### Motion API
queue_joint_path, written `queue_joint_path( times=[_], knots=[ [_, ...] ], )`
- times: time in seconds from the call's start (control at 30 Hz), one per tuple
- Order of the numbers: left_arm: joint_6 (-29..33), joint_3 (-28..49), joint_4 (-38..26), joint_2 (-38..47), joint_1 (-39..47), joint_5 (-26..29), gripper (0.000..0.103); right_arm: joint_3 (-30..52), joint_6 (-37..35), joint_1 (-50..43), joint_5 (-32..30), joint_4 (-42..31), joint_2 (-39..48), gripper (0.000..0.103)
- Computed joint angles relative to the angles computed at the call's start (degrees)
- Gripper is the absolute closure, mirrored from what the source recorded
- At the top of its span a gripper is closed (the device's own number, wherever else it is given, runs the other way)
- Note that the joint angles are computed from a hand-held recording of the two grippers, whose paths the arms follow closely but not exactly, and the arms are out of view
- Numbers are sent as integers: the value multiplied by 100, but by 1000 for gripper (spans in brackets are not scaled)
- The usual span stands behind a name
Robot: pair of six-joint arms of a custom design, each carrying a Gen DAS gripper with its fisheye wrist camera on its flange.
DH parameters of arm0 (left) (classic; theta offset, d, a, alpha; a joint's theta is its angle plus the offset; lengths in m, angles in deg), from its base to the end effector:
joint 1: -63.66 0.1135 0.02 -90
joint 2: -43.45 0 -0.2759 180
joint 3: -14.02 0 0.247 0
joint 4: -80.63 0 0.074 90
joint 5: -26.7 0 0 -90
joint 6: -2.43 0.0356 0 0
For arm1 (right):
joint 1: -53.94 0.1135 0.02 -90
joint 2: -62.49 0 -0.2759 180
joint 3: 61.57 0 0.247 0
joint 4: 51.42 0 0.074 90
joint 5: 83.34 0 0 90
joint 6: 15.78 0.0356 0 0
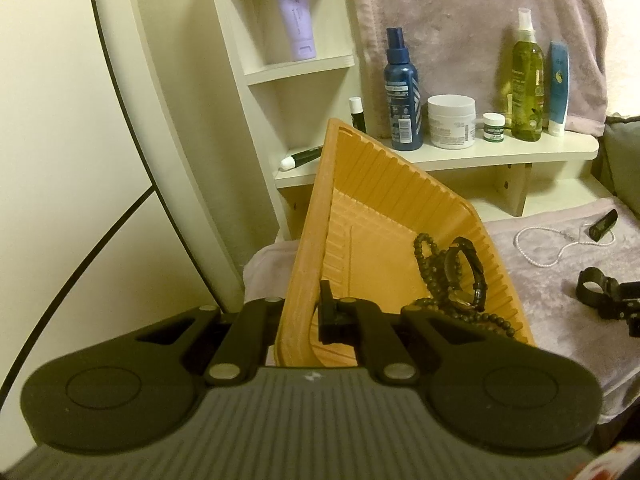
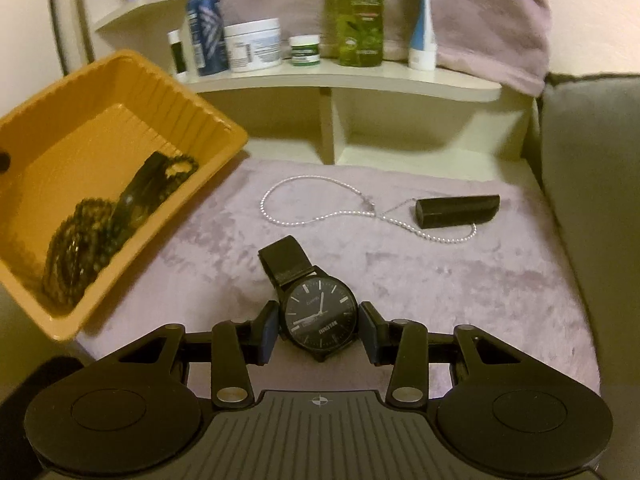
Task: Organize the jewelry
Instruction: 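Move the right tool to the black mesh-strap watch and grasp it, then lift the black mesh-strap watch toward the orange tray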
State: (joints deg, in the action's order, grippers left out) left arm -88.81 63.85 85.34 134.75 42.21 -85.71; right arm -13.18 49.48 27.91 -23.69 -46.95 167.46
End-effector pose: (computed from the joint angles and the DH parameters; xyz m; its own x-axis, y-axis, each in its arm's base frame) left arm 0.2814 -0.0960 0.1618 -0.5580 0.1978 -0.8059 0.0417 0.9766 0.2108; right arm 0.2699 -0.1118 0.0912 -0.6858 -0.0670 -0.7247 -0.2061 0.9729 0.1051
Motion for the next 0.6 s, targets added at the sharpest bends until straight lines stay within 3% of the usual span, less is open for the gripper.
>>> queue_joint_path(
  times=[0.27,0.6],
  knots=[
    [2,-4,0,-17,-3,7,97,313,-1044,-220,-384,-500,146,44],
    [3,-3,0,-16,-7,4,97,853,-2606,-385,-866,-1079,583,44]
  ],
)
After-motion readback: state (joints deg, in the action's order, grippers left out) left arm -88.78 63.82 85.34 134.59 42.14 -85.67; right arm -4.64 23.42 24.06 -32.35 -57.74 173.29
